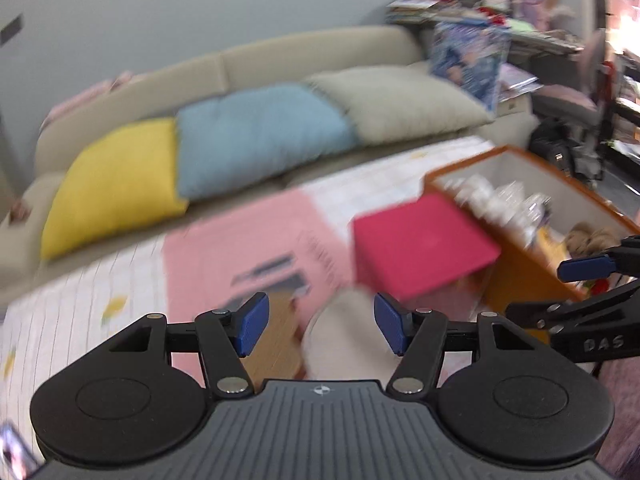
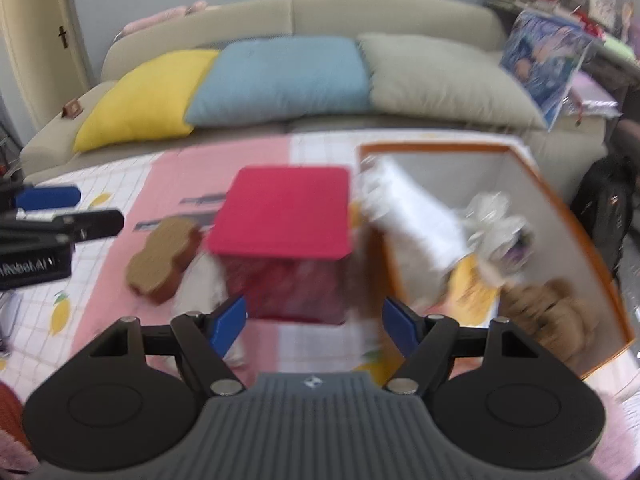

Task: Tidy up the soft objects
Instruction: 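Move both tools back over the beige cloth mitt, then grasp the beige cloth mitt at its rim with the right gripper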

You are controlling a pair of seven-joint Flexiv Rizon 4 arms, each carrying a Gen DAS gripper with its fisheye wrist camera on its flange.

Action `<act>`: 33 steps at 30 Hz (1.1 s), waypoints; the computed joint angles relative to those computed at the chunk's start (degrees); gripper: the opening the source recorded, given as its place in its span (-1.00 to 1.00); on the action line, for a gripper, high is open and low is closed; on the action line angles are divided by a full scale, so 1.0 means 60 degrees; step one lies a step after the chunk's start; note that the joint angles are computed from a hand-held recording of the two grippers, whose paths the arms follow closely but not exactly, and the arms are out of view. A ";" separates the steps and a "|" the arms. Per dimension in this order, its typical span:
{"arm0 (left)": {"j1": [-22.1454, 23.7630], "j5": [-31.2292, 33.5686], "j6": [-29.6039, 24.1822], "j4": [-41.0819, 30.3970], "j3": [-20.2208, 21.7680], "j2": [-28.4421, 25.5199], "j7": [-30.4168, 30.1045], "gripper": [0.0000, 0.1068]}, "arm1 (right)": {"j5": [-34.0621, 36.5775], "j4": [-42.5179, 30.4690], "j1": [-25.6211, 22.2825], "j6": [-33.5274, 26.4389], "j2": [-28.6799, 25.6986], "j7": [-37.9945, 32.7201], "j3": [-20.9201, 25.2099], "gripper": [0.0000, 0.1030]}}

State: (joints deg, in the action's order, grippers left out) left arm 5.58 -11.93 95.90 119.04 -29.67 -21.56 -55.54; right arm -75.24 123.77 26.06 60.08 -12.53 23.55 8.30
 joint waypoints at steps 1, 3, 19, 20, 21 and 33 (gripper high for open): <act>0.0036 -0.0035 0.0008 0.0143 0.0098 0.0065 -0.0072 0.33 | 0.0068 -0.0092 0.0046 0.0076 -0.0133 -0.0082 0.0036 0.44; 0.0053 -0.0058 0.0006 0.0370 0.0333 0.0185 -0.0188 0.34 | 0.0166 -0.0284 0.0148 0.0254 -0.0396 -0.0352 0.0033 0.44; 0.2496 0.0372 0.0185 0.1451 -0.1083 0.0183 -0.0818 0.33 | 0.2064 -0.1998 0.1341 0.0918 -0.2246 -0.3270 -0.0508 0.39; 0.2491 0.0376 0.0156 0.1418 -0.1079 0.0140 -0.0832 0.33 | 0.2320 -0.2089 0.1378 0.0929 -0.2360 -0.3352 -0.0544 0.44; 0.2466 0.0385 0.0099 0.1376 -0.1064 0.0105 -0.0824 0.34 | 0.2631 -0.2180 0.1422 0.0860 -0.2464 -0.3425 -0.0572 0.65; 0.0216 -0.0235 -0.0754 0.0718 0.1250 -0.0056 -0.0430 0.33 | 0.5718 -0.3825 0.1818 -0.0030 -0.3719 -0.5294 -0.0713 0.79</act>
